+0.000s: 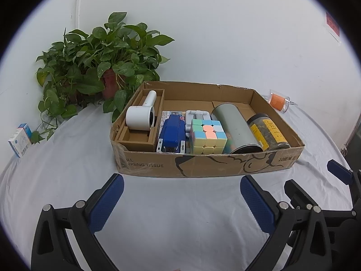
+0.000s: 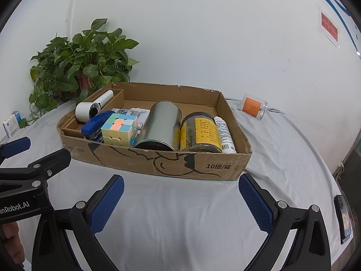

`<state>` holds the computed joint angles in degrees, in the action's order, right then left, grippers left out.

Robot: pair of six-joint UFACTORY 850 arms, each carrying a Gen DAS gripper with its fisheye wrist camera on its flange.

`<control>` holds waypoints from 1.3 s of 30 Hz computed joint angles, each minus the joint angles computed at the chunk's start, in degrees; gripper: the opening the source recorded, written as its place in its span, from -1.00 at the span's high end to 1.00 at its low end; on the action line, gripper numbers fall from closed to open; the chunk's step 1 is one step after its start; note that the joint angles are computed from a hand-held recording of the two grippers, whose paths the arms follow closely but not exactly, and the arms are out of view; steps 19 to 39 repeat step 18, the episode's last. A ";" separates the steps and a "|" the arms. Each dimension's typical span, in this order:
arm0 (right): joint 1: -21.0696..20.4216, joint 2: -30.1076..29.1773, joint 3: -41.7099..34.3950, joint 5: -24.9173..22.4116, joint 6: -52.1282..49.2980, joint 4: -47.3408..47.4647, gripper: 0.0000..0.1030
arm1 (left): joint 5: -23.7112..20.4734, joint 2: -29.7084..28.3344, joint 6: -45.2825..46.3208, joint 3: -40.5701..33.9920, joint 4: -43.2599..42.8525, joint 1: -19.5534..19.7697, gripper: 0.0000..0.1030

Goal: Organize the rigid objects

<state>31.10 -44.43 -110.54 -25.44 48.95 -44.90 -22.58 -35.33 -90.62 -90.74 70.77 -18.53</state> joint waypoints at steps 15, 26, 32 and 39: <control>0.83 -0.39 -0.26 -1.47 1.60 -0.67 -0.99 | -1.89 0.21 -5.81 1.06 7.02 -0.32 -0.99; 0.81 -0.70 -0.77 -1.58 0.14 1.10 -0.99 | -0.81 0.09 -5.82 1.01 7.36 -0.05 -0.99; 0.81 -0.70 -0.77 -1.58 0.14 1.10 -0.99 | -0.81 0.09 -5.82 1.01 7.36 -0.05 -0.99; 0.81 -0.70 -0.77 -1.58 0.14 1.10 -0.99 | -0.81 0.09 -5.82 1.01 7.36 -0.05 -0.99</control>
